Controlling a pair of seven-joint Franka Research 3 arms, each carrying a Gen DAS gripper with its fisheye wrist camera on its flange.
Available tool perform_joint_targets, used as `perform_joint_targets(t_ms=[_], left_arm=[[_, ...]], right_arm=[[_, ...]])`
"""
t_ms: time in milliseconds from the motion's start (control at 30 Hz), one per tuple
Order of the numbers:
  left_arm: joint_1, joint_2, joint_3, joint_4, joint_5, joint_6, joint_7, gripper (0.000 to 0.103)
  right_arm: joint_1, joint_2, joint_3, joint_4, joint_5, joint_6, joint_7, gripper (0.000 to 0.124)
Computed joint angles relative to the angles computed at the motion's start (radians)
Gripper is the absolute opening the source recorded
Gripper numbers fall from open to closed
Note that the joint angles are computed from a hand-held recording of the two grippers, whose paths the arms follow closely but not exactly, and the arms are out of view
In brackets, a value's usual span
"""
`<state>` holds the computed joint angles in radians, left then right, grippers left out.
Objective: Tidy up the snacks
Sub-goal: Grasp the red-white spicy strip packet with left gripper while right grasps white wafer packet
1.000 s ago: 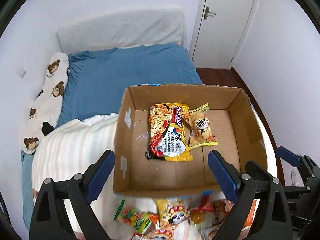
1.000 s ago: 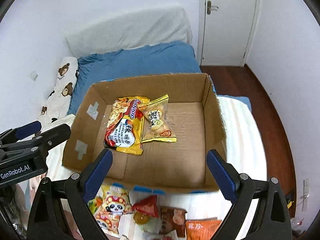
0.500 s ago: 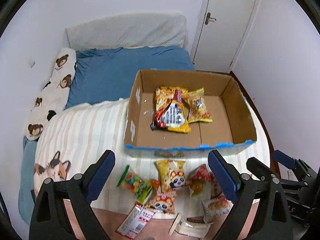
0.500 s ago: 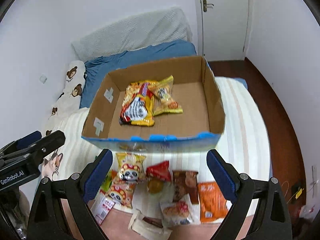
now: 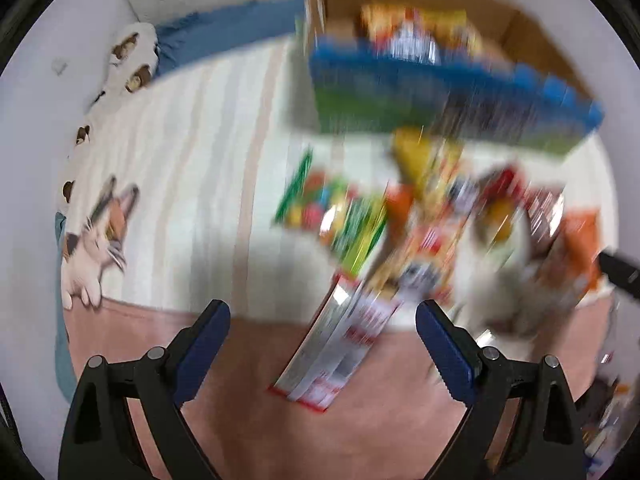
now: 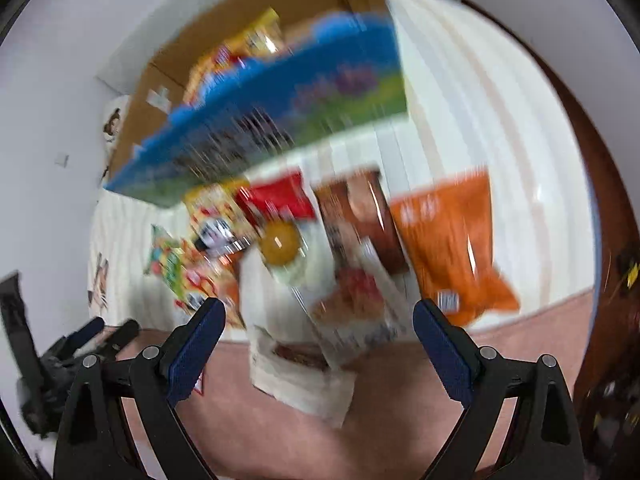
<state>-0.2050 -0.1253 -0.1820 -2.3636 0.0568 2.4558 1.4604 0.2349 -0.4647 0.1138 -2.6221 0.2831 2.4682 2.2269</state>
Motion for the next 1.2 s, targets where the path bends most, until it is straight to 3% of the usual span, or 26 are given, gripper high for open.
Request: perform_joint_targets(t_ms=[167,333,367,433,500,600,733,867,900,1000,1100,1200], left_arm=[[-0.004,0.093,-0.018,0.0,0.073,-0.042,0.039,0.095],[-0.015,0.176,-0.037,0.018,0.156,-0.048,0.062,0.093],[-0.013,0.179,-0.038,0.014,0.148,-0.039,0.068,0.091],[-0.006,0.17,-0.038,0.002,0.076,-0.036,0.088,0.07],[-0.002,0.148,-0.035,-0.023,0.043,-0.027,0.072,0.061],[0.003,0.098,-0.027,-0.079,-0.021,-0.034,0.042,0.06],[-0.003,0.022,-0.004,-0.172,-0.18,-0.064,0.065,0.06],[-0.011,-0.026,0.026,-0.236,-0.312,-0.096,0.102,0.062],[-0.011,-0.035,0.031,-0.247,-0.331,-0.096,0.112,0.062],[-0.014,-0.054,0.038,-0.272,-0.348,-0.089,0.144,0.062],[-0.011,-0.036,0.03,-0.24,-0.303,-0.084,0.135,0.062],[-0.008,-0.072,0.023,-0.262,-0.28,-0.063,0.053,0.054]], right_arm=[[0.055,0.008,-0.016,-0.05,0.093,0.026,-0.039,0.097],[0.127,0.151,-0.003,0.069,0.05,-0.068,-0.275,0.097],[0.132,0.183,0.01,0.095,0.021,-0.086,-0.306,0.097],[0.152,0.237,0.027,0.13,0.0,-0.097,-0.373,0.096],[0.166,0.279,0.042,0.151,-0.024,-0.097,-0.402,0.092],[0.173,0.337,0.054,0.168,-0.061,-0.109,-0.368,0.079],[0.188,0.32,0.026,0.113,0.129,-0.061,-0.334,0.079],[0.217,0.327,-0.024,0.086,0.541,-0.107,-0.491,0.079],[0.197,0.327,0.01,0.088,0.534,-0.099,-0.494,0.08],[0.209,0.342,0.045,0.115,0.301,-0.055,-0.374,0.083],[0.223,0.399,0.067,0.161,0.166,-0.031,-0.323,0.082],[0.241,0.398,0.084,0.159,0.017,-0.004,-0.203,0.057]])
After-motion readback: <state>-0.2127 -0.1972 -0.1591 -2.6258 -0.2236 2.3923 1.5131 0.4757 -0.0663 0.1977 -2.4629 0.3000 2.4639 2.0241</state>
